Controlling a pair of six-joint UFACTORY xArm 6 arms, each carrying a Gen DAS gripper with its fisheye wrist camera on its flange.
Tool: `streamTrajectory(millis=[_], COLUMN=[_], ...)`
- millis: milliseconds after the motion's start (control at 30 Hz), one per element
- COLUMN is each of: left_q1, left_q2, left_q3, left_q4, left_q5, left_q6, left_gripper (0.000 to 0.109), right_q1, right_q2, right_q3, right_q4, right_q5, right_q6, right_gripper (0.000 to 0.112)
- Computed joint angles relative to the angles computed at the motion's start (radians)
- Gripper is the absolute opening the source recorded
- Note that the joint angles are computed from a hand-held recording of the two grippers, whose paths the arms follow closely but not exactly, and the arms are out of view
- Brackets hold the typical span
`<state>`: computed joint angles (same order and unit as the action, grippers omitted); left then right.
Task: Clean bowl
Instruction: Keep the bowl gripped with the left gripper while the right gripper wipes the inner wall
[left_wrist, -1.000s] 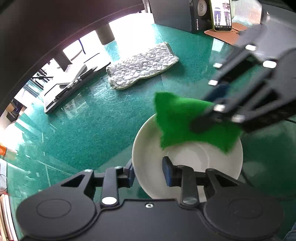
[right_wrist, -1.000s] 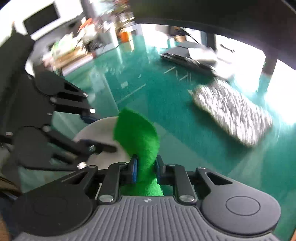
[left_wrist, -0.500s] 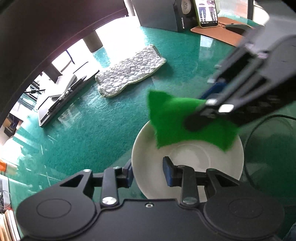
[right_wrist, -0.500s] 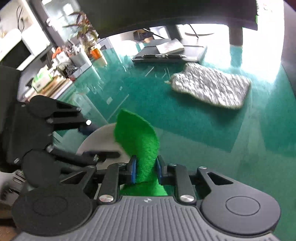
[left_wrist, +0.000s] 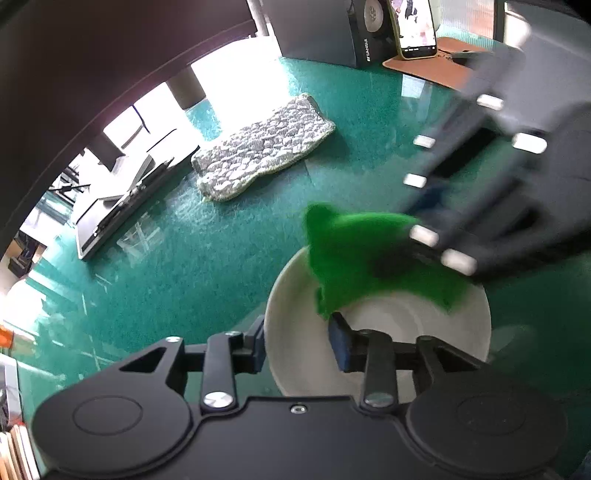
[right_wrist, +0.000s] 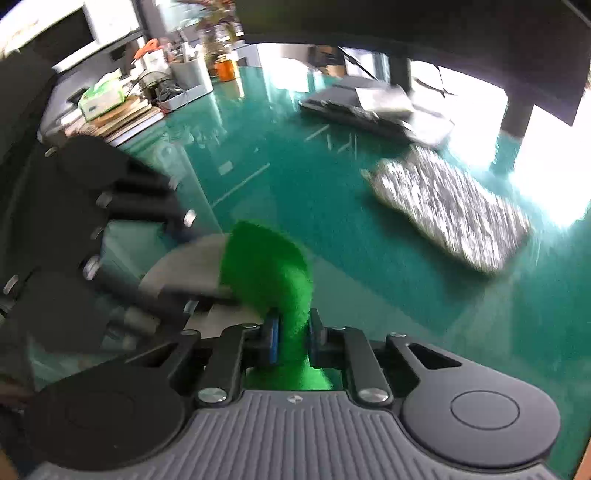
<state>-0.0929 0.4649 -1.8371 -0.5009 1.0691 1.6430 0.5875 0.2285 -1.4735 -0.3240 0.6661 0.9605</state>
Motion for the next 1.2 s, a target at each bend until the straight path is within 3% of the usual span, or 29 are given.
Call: streamTrajectory(millis=[67, 267, 400, 500, 533, 600, 667, 800, 933, 1200], left_q1=[-0.015, 0.0, 0.03, 0.032, 0.031, 0.027, 0.028, 0.018, 0.012, 0.01], left_q2=[-0.002, 0.053, 0.021, -0.027, -0.041, -0.053, -0.055, -0.064, -0.049, -0.058], left_q3=[0.015, -0.121, -0.099, -0.023, 0.004, 0.028, 0.023, 0.044, 0.012, 0.036], left_q4=[0.011, 0.104, 0.108, 0.126, 0.129, 0.138, 0.135, 0.128, 0.146, 0.133], left_q5=[-0.045, 0.07, 0.129, 0.107, 0.093, 0.091, 0.111, 0.083, 0.118, 0.097], left_q6=[-0.045, -0.395, -0.427, -0.415, -0.413, -0.423, -0.424, -0.365, -0.265, -0.189], left_gripper=[0.089, 0.088, 0.087, 0.087, 0.082, 0.037, 0.024, 0.026, 0.027, 0.028], right_q1=[0.019, 0.032, 0.033, 0.033, 0.033, 0.034, 0.037, 0.042, 0.041, -0.007], right_q2=[-0.01, -0.062, -0.071, -0.074, -0.074, -0.075, -0.077, -0.084, -0.083, 0.058], right_q3=[0.006, 0.089, 0.113, 0.119, 0.119, 0.12, 0.121, 0.131, 0.127, -0.067], right_q4=[-0.037, -0.109, -0.141, -0.146, -0.145, -0.143, -0.141, -0.146, -0.137, -0.061], right_q5=[0.02, -0.026, -0.054, -0.061, -0.063, -0.063, -0.064, -0.069, -0.063, -0.004], right_q6=[0.061, 0.292, 0.37, 0.383, 0.386, 0.383, 0.381, 0.385, 0.361, 0.075], right_gripper=[0.026, 0.021, 0.021, 0.021, 0.021, 0.021, 0.021, 0.023, 0.024, 0.023])
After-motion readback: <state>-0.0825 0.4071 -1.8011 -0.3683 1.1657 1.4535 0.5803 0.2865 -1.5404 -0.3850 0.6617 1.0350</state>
